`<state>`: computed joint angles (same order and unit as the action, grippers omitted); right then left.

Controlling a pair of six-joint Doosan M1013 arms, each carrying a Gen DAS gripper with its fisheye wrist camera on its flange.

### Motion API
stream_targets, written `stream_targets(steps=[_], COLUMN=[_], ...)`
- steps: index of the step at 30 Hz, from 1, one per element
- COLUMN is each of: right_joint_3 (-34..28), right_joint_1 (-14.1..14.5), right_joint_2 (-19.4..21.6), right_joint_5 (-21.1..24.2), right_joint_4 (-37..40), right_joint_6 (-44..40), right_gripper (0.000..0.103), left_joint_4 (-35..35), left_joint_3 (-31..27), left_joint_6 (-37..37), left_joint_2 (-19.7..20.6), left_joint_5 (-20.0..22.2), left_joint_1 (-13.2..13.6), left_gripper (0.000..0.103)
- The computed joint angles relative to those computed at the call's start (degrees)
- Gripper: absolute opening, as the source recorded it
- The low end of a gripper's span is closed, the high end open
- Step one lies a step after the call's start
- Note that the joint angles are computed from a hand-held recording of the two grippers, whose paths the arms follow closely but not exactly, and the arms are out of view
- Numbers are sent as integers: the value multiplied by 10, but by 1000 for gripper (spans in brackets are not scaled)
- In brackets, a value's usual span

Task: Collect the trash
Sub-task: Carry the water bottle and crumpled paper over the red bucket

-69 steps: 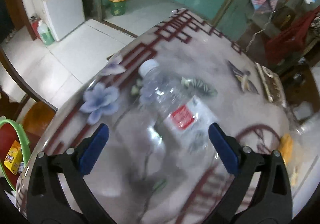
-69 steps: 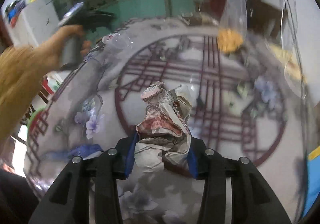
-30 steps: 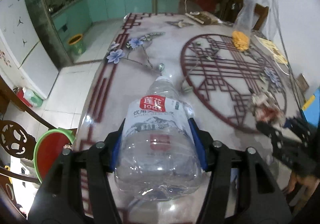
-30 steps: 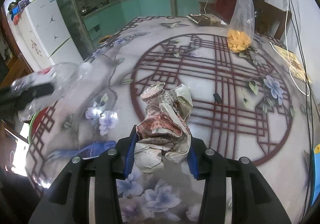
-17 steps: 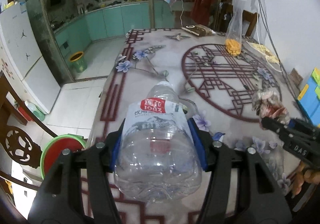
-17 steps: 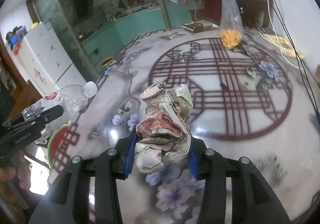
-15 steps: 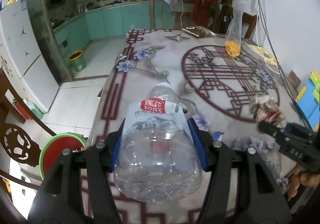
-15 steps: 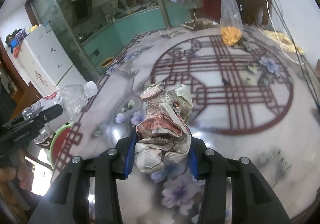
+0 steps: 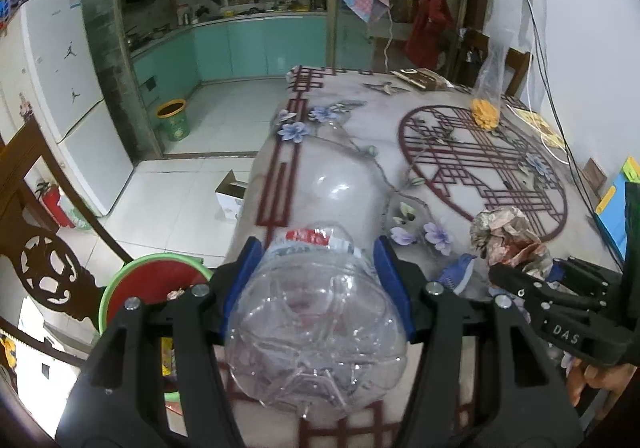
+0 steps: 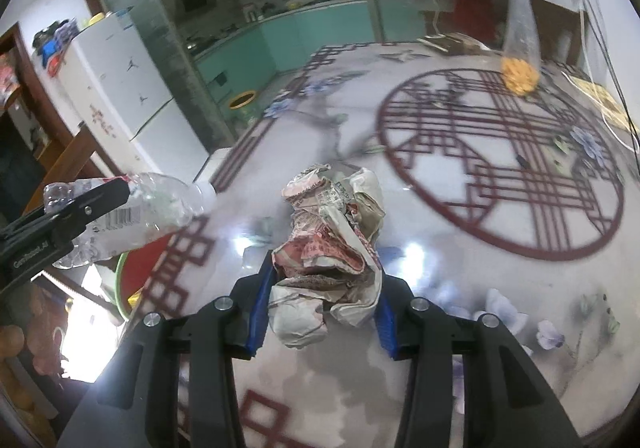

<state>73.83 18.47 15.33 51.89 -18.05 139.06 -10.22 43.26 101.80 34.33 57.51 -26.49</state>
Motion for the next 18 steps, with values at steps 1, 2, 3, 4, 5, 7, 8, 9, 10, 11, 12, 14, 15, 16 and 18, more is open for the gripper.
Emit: stream_targets(steps=[1,2,3,4,5,7,8,9,10,11,12,14,15,16,18], right_joint_3=[-5,-13,-19,-27,-31,-43,-50,-56,-62,-68,-75,-93,-103,-110,-142], right_joint_1=[2,4,6,8,9,13,15,17,18,21,22,22,22,21,20], right_joint_2=[4,9,13,18,22,31,36,41,45,50,55,69,76,81,104], right_joint_5=[1,1,1,1,1,0,-1,-2,-3,-3,-4,-4,-6,-9,-16], right_joint_4=[2,4,7,11,15,23,27,31,35,39,43,65,75,83,121], right_joint_6=[-6,-14,-21,-29,-35,-48,-54,-60,-66,-72,-78,-99,-108,-116,-152], right_gripper=[42,42,42,42,42,42,42,42,42,42,42,42,42,42,42], left_joint_4=[1,1,1,0,-1,-2,-2,-1,-1,3,4,16,34,44,67], left_joint_3=[3,6,8,9,11,12,11,10,10,7,5,-8,-16,-18,-32], left_joint_6=[-2,-3,-6,-9,-11,-22,-28,-35,-40,-49,-54,-72,-96,-112,-159], left_joint_2=[-2,-3,-4,-5,-5,-6,-5,-5,-4,-3,-2,5,10,12,20], left_joint_5=[-3,-5,-6,-6,-6,-6,-6,-7,-8,-6,-4,6,12,14,30], left_joint_1=[2,5,8,10,13,20,23,26,29,32,35,42,46,50,62], left_gripper=[56,56,56,56,56,55,55,55,55,55,55,55,55,55,55])
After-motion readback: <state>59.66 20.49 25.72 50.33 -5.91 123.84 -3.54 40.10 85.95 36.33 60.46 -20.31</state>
